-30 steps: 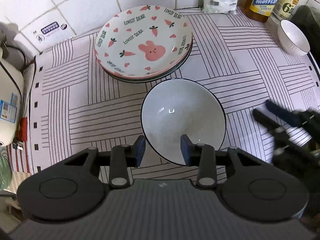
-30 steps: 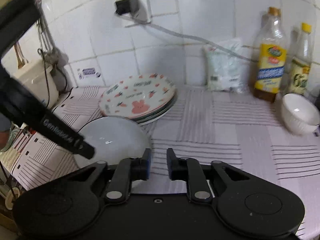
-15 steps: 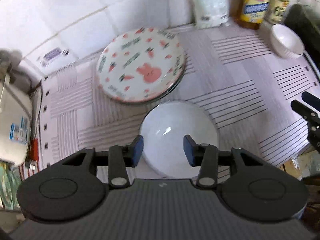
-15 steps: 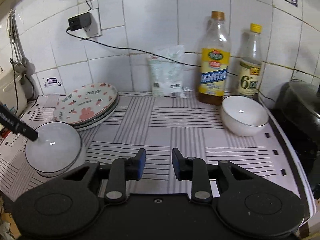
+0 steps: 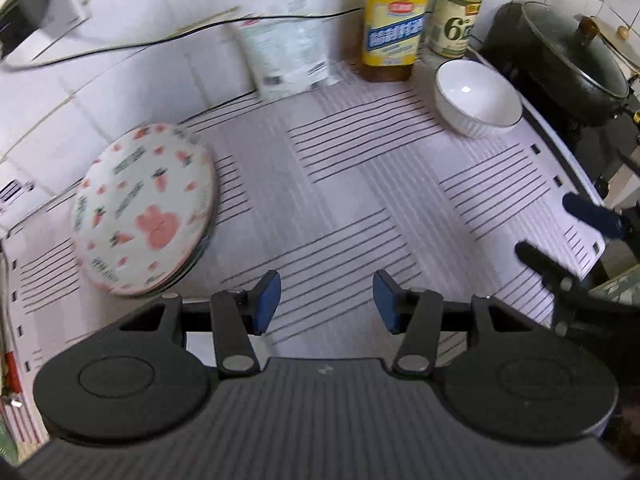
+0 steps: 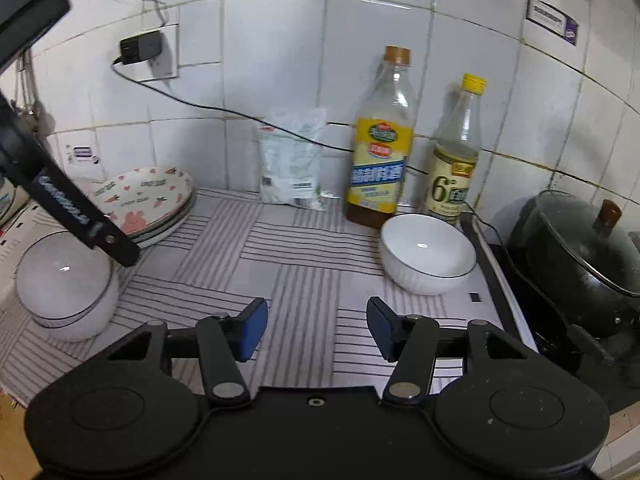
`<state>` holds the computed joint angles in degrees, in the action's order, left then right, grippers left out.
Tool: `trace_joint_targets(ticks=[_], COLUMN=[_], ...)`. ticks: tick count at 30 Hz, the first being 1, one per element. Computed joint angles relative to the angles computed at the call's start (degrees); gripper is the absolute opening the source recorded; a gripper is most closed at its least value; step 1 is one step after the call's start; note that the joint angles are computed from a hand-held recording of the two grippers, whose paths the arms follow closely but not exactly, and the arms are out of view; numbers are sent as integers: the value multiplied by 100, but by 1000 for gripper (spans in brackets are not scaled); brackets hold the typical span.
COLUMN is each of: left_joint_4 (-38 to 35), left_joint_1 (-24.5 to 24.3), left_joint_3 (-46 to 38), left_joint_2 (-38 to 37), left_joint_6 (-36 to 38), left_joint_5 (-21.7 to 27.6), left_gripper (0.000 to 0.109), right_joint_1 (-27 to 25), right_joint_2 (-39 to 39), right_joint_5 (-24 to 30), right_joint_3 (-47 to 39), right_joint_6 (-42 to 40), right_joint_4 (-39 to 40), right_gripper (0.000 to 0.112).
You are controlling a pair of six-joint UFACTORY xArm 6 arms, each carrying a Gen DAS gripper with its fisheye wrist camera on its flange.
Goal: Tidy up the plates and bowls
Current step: 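Move the left gripper to the third white bowl and grasp its rim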
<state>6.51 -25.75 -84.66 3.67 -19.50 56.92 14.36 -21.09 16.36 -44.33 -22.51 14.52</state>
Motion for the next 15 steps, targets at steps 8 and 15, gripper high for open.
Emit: trace_joint_targets(ticks=[8, 15], left_joint_4=[-408, -611], left_joint_1=[-183, -262], left_joint_3=[-1068, -1509], left_joint_2=[976, 1584], left_joint_6=[89, -58], left_joint_5=[-243, -836], left_gripper=[54, 68], right_joint_1=[-174, -99], right_joint_2=[343, 941], right_joint_5=[-410, -1285], right_joint_3=[-62, -209], right_joint_6=[-393, -1518], right_joint_4=[327, 1834], right_gripper=[71, 97])
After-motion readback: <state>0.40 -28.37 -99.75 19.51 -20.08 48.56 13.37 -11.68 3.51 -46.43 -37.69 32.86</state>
